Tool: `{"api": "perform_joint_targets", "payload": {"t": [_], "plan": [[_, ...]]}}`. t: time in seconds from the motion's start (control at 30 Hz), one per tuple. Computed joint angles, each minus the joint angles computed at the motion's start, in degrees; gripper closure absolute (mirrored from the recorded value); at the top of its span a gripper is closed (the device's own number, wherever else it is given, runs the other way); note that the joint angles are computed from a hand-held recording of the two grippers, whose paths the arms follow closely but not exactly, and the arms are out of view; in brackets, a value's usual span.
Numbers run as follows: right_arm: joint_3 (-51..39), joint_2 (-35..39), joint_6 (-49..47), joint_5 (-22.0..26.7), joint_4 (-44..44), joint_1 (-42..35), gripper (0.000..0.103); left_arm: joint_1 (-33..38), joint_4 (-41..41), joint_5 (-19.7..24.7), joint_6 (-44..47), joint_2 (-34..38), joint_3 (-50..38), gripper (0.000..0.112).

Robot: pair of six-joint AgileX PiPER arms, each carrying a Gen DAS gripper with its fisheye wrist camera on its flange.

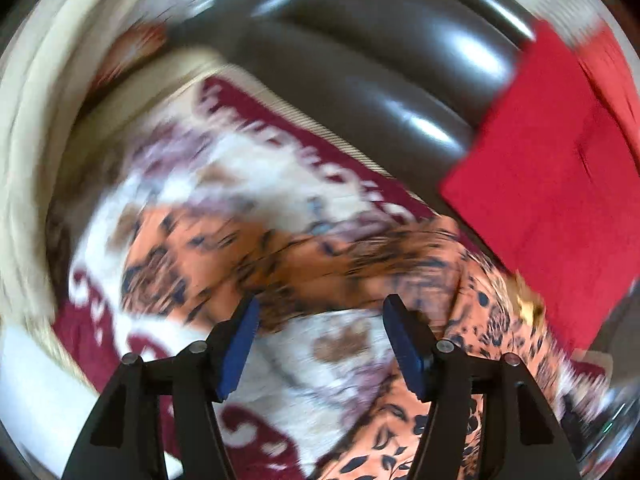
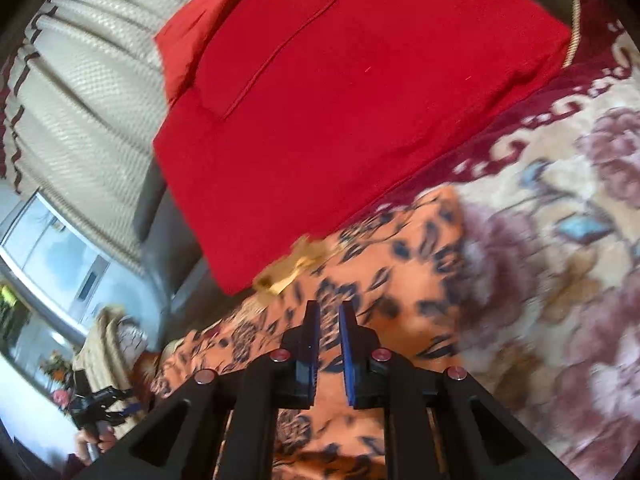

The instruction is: Fold small clothes

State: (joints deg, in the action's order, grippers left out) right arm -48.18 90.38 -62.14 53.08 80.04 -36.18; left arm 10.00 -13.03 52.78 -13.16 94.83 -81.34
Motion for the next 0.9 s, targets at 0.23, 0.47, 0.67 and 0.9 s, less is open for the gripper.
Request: {"api": "perform_joint_targets", "payload": {"t": [0.23, 0.47, 0.67, 0.9], "plan": [[1.07, -0.19, -0.56, -2.40, 1.89, 6.68, 0.089, 11.22, -25.85, -3.12, 11.54, 0.58, 11.59, 0.045], [1.83, 0.46, -2.36, -1.07, 3.23, 5.73, 0.052, 13.21, -35.07, -5.99, 9.77, 4.77, 14.75, 0.042], [2.88, 0.59, -4.62, 1.05, 6.98, 3.05, 0.025, 16.26, -39.76, -11.48, 10.77, 6.23, 18.23, 0.042], [2.76, -0.30, -4.81, -0.04, 6.74, 2.08, 0.025, 14.99, -41.89, -19.43, 13.48, 7.10, 18.93, 0.074]]}}
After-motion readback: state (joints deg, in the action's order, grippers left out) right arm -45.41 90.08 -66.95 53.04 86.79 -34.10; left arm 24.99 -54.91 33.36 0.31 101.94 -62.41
